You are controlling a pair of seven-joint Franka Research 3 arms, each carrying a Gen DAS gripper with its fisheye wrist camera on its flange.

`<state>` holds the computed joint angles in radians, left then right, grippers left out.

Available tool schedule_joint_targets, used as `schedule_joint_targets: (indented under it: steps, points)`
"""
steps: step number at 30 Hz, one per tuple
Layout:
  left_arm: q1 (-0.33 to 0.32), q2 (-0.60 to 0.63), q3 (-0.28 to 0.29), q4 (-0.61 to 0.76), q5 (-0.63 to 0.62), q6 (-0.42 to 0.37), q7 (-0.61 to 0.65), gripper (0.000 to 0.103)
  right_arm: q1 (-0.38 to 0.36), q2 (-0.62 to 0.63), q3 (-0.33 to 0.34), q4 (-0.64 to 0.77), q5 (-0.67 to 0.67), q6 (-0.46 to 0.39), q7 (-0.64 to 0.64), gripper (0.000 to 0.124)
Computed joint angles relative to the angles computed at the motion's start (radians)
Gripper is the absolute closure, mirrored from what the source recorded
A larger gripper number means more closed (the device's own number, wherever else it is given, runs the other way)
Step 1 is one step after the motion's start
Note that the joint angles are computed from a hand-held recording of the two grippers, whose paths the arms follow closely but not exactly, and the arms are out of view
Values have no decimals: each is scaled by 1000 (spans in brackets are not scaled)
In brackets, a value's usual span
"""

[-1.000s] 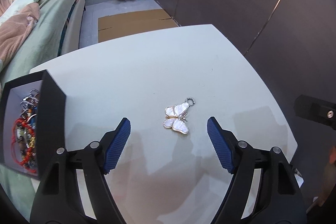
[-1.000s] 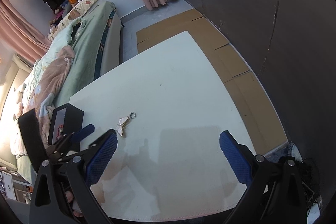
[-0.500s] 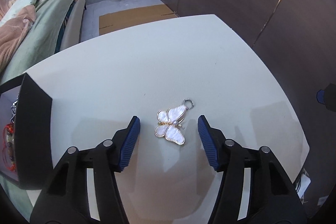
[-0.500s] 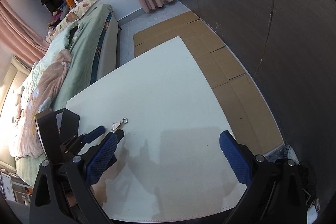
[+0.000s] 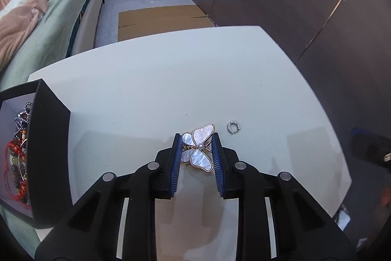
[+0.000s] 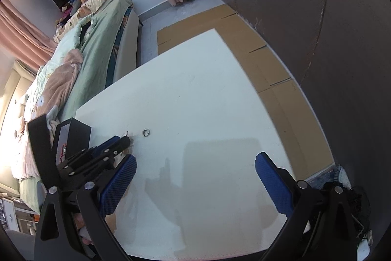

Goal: Organize jewelry
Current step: 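Lift the butterfly pendant with left tool while right tool grasps the small silver ring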

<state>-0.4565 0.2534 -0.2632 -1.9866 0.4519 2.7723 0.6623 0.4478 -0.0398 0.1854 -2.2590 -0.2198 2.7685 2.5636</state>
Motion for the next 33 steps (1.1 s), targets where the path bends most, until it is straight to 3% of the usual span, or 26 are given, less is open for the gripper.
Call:
schedule_joint_targets:
  steps: [6, 11, 17, 33]
  points:
    - [32, -42, -8, -48, -51, 56, 20, 78, 26, 96, -12, 78, 132, 15, -113, 48]
    - [60, -80, -12, -88, -97, 99, 47, 78, 64, 182, -37, 179, 140, -33, -144, 68]
    - [95, -130, -19, -138, -160, 134, 94, 78, 116, 283, -70, 319, 96, -123, -162, 81]
    - [142, -193, -11, -188, -287, 131, 205, 78, 223, 455, -136, 587, -36, -327, -200, 95]
